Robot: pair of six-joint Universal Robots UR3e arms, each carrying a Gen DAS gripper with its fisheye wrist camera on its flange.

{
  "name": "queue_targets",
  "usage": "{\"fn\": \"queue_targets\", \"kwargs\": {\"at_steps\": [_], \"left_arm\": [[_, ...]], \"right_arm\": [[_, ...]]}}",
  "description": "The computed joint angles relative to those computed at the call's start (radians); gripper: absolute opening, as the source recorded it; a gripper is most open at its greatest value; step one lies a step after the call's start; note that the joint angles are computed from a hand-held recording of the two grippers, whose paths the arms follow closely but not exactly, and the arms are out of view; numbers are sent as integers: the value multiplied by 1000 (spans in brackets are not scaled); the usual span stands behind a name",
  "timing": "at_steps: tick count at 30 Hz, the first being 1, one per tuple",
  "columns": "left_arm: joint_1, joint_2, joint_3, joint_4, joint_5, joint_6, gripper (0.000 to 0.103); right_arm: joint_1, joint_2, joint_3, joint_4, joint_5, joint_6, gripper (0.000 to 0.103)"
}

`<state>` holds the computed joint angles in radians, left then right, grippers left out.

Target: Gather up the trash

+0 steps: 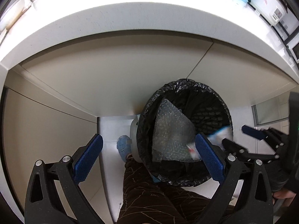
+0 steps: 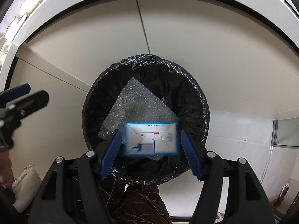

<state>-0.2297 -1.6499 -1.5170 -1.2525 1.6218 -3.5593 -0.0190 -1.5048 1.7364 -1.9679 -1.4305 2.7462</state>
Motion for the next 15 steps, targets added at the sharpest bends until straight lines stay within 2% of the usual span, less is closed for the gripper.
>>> {"fn": "queue_targets", "kwargs": {"at_steps": [8,15], "left_arm": [[-4,-23,-15,29,-19,-1,97],[-26,-36,70,-14,-25,-19,97]], "right_arm": [[-31,-17,-45,32,3,29,82],[-65,-66,-144,121,1,56,91]]}}
